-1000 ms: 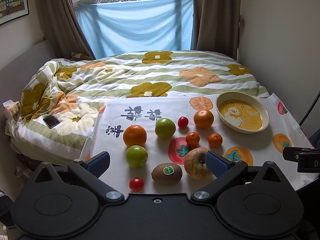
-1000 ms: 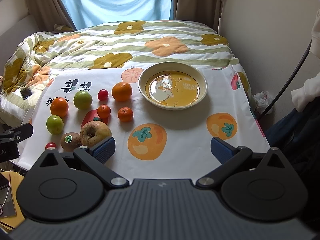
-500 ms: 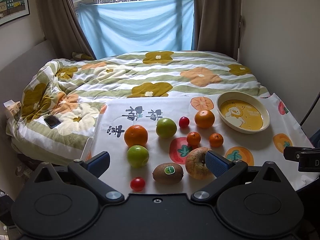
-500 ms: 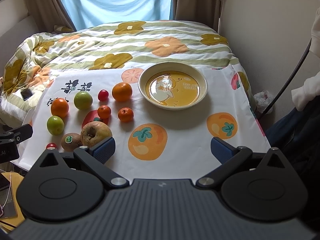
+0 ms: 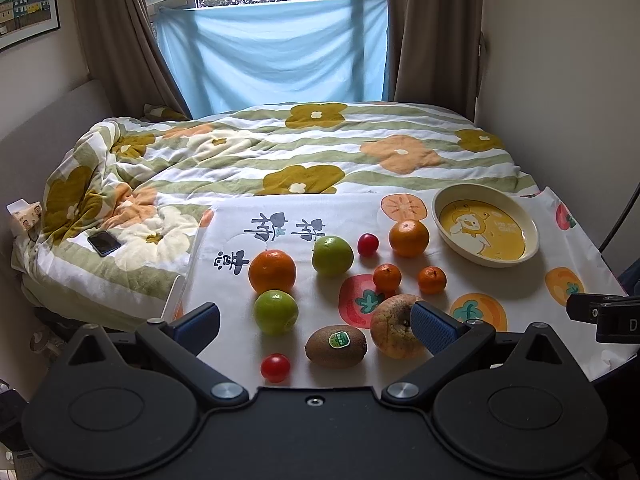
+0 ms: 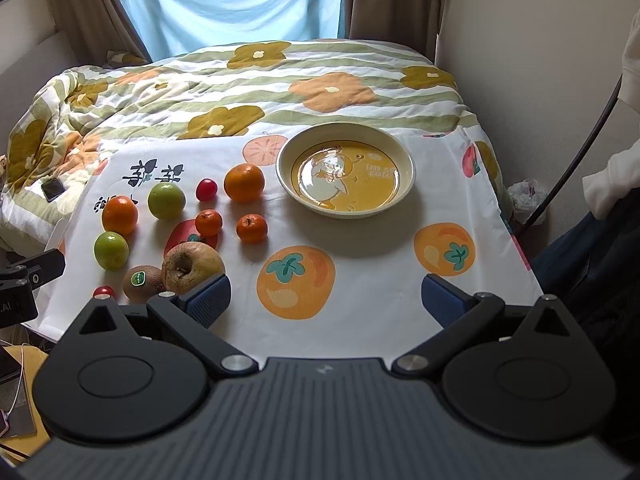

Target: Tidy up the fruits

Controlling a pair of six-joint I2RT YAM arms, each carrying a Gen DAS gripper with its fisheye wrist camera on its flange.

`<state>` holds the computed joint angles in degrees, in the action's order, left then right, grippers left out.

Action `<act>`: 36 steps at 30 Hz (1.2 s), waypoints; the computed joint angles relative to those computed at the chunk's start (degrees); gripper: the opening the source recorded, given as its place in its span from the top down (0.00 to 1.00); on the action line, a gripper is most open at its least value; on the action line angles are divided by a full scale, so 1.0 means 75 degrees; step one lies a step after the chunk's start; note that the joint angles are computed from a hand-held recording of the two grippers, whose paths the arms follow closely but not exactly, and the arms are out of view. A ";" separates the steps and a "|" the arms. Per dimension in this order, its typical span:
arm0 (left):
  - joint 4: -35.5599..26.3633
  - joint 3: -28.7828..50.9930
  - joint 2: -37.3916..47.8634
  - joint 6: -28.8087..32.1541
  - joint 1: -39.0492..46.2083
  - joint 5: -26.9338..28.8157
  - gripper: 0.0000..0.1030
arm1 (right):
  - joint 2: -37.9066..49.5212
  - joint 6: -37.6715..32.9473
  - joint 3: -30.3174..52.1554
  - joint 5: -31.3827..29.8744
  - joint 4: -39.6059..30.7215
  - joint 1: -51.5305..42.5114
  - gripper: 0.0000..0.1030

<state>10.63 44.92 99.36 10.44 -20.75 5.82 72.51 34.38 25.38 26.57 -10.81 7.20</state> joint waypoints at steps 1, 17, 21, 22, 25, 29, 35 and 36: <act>-0.0005 0.0004 0.0000 0.0002 0.0003 0.0001 0.00 | -0.0020 -0.0025 -0.0017 -0.0021 0.0008 -0.0019 0.00; -0.0097 0.0313 0.0583 0.0967 0.0457 0.0420 0.00 | 0.0697 0.0238 0.0168 -0.0067 0.0552 0.0261 0.00; 0.0376 0.0453 0.1329 0.1466 0.0779 0.0605 0.03 | 0.1668 0.0393 0.0136 -0.0204 0.1570 0.0374 0.00; 0.0476 0.0526 0.1560 0.1582 0.0847 0.0624 0.03 | 0.1925 0.0437 0.0147 -0.0218 0.1805 0.0409 0.00; 0.0671 0.0826 0.2277 0.1855 0.1021 0.0697 0.07 | 0.2828 0.0609 0.0265 -0.0173 0.2557 0.0572 0.00; 0.0883 0.1170 0.3110 0.2202 0.1256 0.0869 0.10 | 0.3916 0.0866 0.0518 -0.0201 0.3398 0.0725 0.00; 0.0885 0.1848 0.4142 0.2674 0.1410 0.1141 0.16 | 0.5224 0.1154 0.0997 -0.0443 0.4488 0.0916 0.00; 0.0873 0.1986 0.4300 0.2752 0.1411 0.1187 0.17 | 0.5388 0.1119 0.1068 -0.0450 0.4692 0.0946 0.00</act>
